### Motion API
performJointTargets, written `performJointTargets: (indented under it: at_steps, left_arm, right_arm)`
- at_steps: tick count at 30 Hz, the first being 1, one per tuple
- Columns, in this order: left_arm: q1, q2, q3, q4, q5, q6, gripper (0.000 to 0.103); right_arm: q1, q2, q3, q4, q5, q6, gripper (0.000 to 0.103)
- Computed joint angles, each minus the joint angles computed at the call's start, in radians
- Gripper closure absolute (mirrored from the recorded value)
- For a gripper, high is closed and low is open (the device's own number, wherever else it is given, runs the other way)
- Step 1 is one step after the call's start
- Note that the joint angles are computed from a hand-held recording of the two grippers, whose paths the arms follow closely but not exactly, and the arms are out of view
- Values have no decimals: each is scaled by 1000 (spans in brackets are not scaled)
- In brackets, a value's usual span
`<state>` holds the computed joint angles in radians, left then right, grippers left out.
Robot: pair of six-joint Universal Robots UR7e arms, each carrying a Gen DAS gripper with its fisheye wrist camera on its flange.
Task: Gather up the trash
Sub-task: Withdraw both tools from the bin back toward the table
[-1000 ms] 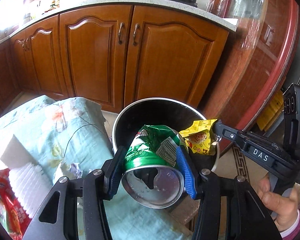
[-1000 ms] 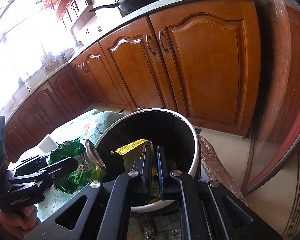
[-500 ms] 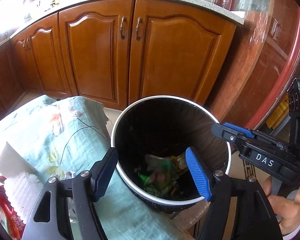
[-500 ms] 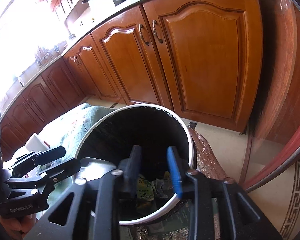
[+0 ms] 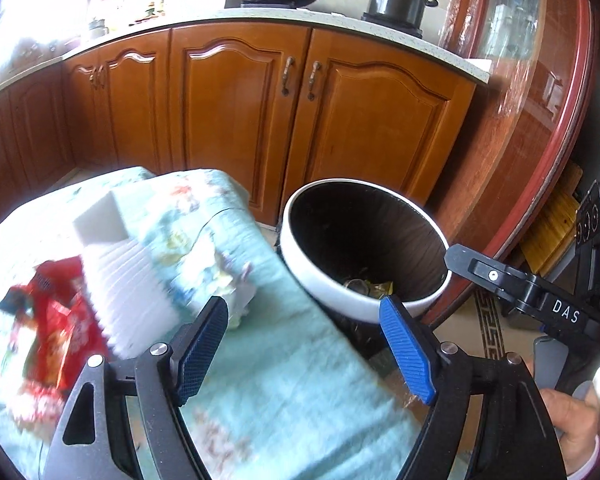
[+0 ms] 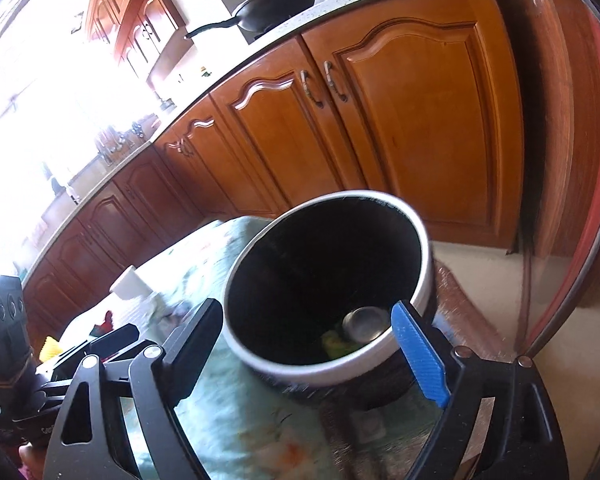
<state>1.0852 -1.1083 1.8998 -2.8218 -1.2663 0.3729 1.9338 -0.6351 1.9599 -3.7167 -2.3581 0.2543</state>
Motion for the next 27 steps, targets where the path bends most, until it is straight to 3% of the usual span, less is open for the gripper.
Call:
performJointTargets:
  at_steps: [11, 27]
  left_arm:
    - [45, -194, 126, 6, 31, -30, 25]
    - [121, -369, 164, 54, 82, -70, 25]
  right_arm:
    - [64, 88, -47, 12, 30, 72, 13]
    - [114, 188, -193, 163, 89, 57, 13]
